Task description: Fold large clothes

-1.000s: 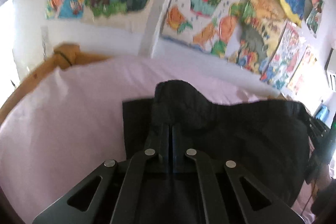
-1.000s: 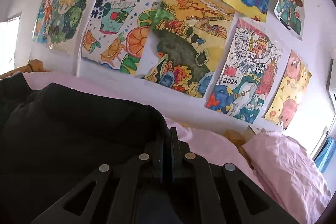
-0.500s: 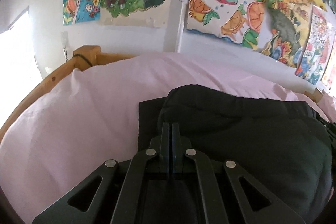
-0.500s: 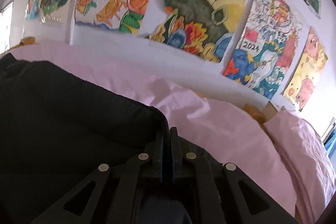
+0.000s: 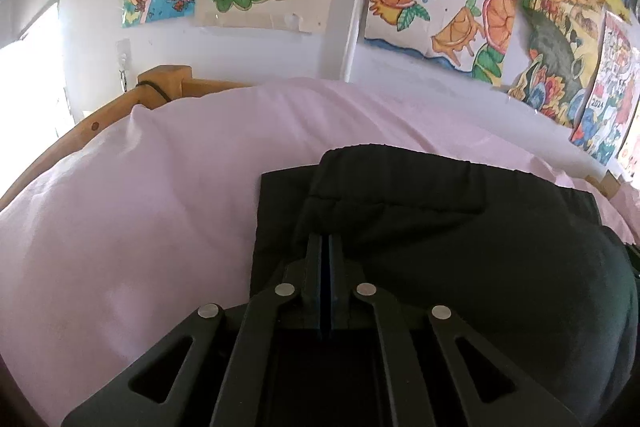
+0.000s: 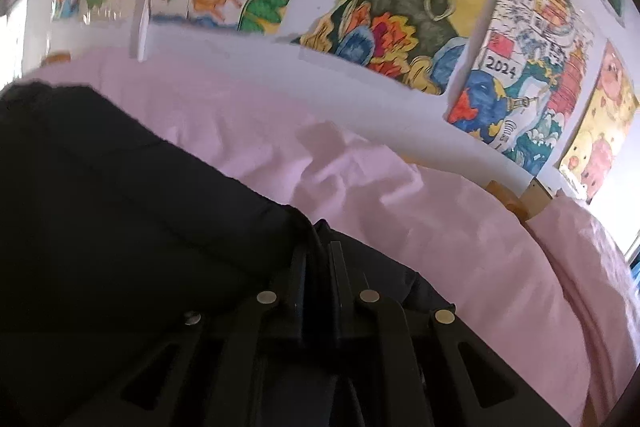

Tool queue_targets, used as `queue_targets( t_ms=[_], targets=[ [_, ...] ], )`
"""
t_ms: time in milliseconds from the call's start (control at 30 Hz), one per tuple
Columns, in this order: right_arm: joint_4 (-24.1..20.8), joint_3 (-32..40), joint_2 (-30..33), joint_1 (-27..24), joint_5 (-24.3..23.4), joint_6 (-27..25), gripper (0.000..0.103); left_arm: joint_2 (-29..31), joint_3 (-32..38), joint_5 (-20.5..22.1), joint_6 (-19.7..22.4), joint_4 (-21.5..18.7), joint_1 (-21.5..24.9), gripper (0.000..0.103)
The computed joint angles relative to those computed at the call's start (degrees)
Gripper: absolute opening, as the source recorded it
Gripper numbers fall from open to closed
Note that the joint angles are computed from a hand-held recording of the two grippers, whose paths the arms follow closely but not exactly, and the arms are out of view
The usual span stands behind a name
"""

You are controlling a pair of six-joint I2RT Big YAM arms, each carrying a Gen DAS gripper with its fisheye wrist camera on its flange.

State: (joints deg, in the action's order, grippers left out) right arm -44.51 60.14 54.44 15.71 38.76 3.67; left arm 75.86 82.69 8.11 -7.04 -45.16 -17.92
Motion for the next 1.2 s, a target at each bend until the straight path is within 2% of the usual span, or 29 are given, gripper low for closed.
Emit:
queue_targets(
  t_ms=[33,67,100,133,167,200,233,333,400,467,567,700,800,900,1000,1200],
  targets=[
    [0.28,-0.13,-1.05,-0.18,-0.63,0.22,0.02,-0.44,0.21,-0.18,-0.19,-0.52,0.06,0.007],
    [0.43,-0.16,-2.02,-0.29,-1.04,0.51,0.034,-0.71,0.36,-0.52,-0.37,-0.76,-0.06,0.016],
    [0.71,-0.18,-3.07,-0.32,-1.28,0.68,0.053,-1.67,0.17,-1.27,-0.87,-0.65,-0.25,0.04],
    [1.36,-0.36,-4.44,-0.18,-1.09,0.68,0.064,-2.75,-0.41,-1.78,-1.69,0.11,-0.45,0.055],
    [2.34,-0.72,-6.03,0.15,-0.69,0.61,0.078,-4.4,-1.78,-1.8,-3.09,2.07,-0.61,0.075],
    [3.29,-1.05,-7.56,0.54,-0.63,0.61,0.08,-5.99,-3.2,-0.89,-4.23,4.28,-0.51,0.078],
    [3.21,-0.96,-8.39,0.82,-0.94,0.9,0.08,-7.18,-4.11,0.09,-4.77,5.59,-0.53,0.079],
    [-0.5,0.4,-10.1,2.0,-3.87,3.34,0.083,-9.63,-4.52,1.63,-2.92,5.41,-2.55,0.08],
    [-2.39,0.5,-11.55,4.0,-5.77,4.78,0.089,-11.21,-5.38,3.18,-0.42,5.87,-4.88,0.086],
    [-4.23,0.37,-12.45,6.17,-7.26,6.24,0.09,-12.48,-6.44,4.09,2.98,6.23,-8.33,0.088],
    [-6.71,-0.15,-12.81,10.29,-7.18,7.81,0.09,-12.42,-6.87,2.54,7.27,5.97,-13.32,0.088],
    [-6.78,-0.87,-11.53,13.38,-5.25,7.04,0.09,-8.85,-5.23,-1.05,9.17,5.83,-17.44,0.088],
    [-5.13,-1.36,-10.54,12.21,-5.8,6.04,0.093,-6.16,-3.59,-4.79,10.4,5.34,-18.59,0.088],
    [-4.0,-1.24,-8.94,9.1,-8.27,5.58,0.093,-4.36,-2.68,-7.02,10.55,5.73,-18.68,0.09],
    [-2.99,-0.87,-6.89,6.57,-10.05,4.68,0.094,-2.27,-1.41,-9.6,10.62,5.18,-18.51,0.099],
    [0.96,-0.77,-3.97,2.9,-10.82,1.25,0.094,2.41,2.53,-9.56,10.49,4.78,-17.18,0.102]
  ],
)
